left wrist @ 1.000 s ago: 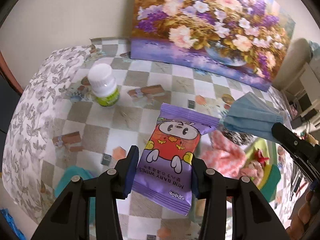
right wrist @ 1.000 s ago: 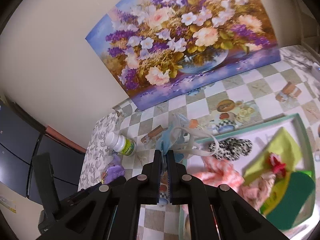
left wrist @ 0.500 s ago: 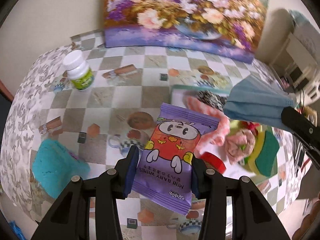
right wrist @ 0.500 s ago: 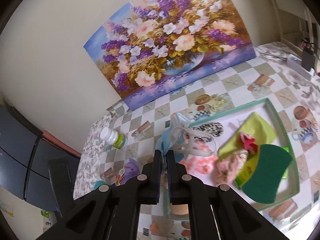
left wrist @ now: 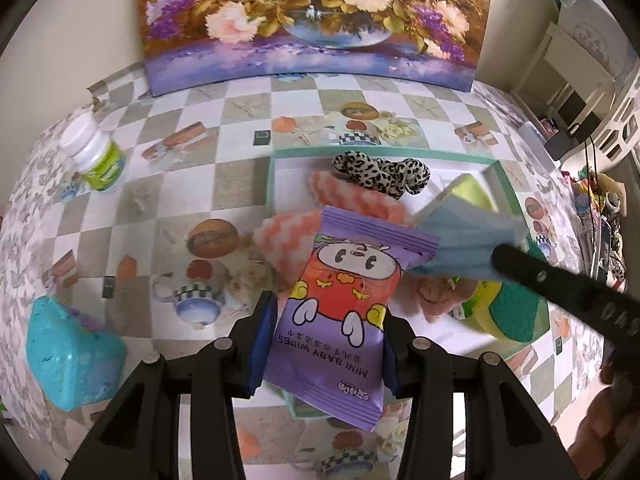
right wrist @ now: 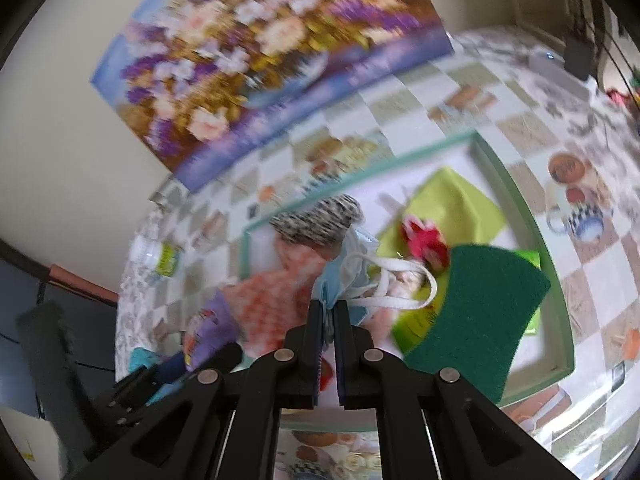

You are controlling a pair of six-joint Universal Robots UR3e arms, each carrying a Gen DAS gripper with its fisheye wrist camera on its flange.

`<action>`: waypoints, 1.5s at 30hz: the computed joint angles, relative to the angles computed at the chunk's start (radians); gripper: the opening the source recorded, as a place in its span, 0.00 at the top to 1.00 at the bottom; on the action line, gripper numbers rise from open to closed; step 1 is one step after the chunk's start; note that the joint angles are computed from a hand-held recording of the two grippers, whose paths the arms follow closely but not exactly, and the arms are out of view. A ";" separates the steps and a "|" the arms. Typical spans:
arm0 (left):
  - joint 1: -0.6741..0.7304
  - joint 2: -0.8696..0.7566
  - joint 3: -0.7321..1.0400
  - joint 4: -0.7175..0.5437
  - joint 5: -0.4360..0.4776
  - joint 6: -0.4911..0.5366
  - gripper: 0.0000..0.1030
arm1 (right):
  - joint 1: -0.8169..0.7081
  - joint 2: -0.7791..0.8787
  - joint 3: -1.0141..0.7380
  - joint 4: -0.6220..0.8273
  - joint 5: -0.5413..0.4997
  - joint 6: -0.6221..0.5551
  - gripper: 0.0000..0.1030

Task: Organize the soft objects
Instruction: 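Carry the wipes pack with the left tool while the right tool carries the mask to the tray, then open the left tool over the tray while the right tool releases the blue mask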

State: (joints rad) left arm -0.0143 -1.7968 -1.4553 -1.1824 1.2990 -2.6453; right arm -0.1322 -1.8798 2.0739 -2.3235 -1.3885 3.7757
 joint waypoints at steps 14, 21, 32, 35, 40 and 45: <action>-0.067 -0.105 0.051 0.057 0.003 -0.062 0.54 | -0.040 -0.002 0.039 0.083 -0.005 -0.016 0.91; -0.082 -0.144 0.067 0.060 -0.012 -0.088 0.54 | -0.043 -0.003 0.043 0.115 -0.012 -0.022 0.91; -0.076 -0.156 0.084 0.038 -0.048 -0.096 0.37 | -0.036 -0.002 0.032 0.140 -0.024 -0.028 0.91; -0.068 -0.151 0.097 0.019 -0.061 -0.092 0.33 | -0.027 0.001 0.018 0.153 -0.033 -0.028 0.91; -0.049 -0.139 0.129 -0.037 -0.082 -0.088 0.30 | -0.009 0.009 -0.016 0.176 -0.055 -0.030 0.89; -0.030 -0.114 0.132 -0.046 -0.078 -0.094 0.20 | 0.015 0.028 -0.053 0.209 -0.097 -0.023 0.54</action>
